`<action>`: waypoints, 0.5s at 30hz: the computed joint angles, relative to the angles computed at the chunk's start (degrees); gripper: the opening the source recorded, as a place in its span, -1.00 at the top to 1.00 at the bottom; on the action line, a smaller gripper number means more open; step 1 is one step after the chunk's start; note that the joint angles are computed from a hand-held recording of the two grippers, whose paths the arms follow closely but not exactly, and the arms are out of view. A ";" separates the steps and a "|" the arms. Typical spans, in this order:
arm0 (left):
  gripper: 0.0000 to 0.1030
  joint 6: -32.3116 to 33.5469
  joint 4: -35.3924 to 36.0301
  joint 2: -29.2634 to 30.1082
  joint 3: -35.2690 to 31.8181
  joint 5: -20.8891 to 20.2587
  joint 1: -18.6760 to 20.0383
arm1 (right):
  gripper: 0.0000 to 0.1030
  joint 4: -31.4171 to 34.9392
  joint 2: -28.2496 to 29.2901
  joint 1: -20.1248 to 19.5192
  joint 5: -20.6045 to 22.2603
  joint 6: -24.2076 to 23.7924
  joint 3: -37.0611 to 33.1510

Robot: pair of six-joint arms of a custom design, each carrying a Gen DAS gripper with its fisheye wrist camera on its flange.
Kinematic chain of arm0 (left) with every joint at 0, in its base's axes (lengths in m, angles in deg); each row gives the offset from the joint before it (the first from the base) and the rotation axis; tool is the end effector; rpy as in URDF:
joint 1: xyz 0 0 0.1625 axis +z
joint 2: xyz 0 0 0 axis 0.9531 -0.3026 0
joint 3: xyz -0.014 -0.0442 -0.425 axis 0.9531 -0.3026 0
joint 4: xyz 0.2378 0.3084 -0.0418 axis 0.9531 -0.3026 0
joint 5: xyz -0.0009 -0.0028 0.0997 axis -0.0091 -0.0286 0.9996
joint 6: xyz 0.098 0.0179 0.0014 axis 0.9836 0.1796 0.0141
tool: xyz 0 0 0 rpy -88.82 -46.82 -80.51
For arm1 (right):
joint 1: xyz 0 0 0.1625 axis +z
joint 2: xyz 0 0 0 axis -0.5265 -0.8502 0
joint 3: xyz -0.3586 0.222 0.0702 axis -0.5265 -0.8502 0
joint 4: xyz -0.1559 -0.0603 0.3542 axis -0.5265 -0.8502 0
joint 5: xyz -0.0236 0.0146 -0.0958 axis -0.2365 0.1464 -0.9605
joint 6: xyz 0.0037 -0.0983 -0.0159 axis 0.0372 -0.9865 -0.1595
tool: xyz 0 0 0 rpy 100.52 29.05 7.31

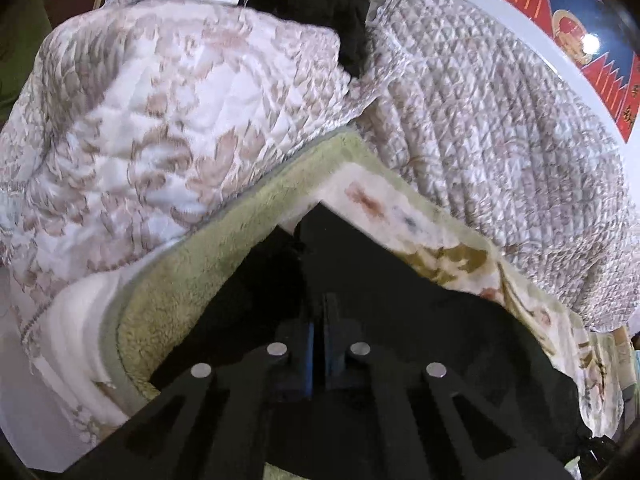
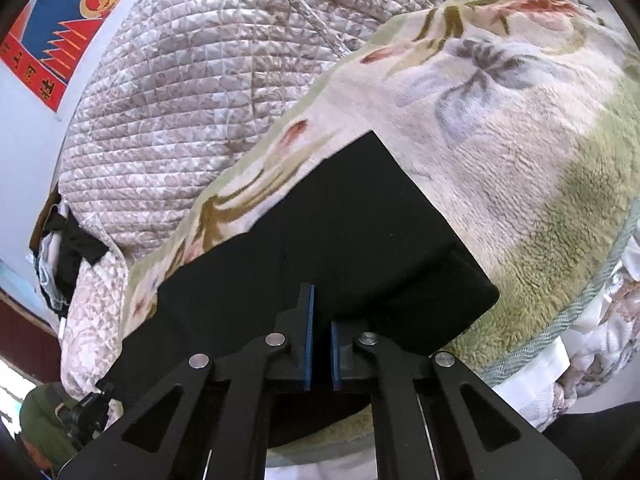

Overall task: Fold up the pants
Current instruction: 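Grasp the folded garment edge with the right gripper while the left gripper grasps its edge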

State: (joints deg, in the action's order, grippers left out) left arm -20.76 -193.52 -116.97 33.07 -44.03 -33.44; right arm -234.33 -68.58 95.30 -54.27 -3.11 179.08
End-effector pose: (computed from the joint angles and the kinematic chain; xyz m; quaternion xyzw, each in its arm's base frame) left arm -0.2156 -0.4688 0.0108 -0.1547 0.7834 -0.5404 0.2652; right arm -0.1137 -0.5305 0.3746 -0.0545 -0.9047 0.3916 0.1588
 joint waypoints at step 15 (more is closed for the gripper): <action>0.92 2.65 -1.14 -0.65 0.27 -2.03 0.86 | 0.56 3.47 0.89 -0.19 -2.50 4.23 -3.36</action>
State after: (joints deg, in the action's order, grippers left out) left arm -18.11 -194.65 -117.62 33.35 -46.05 -32.58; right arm -230.86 -67.68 95.11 -56.78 1.12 175.72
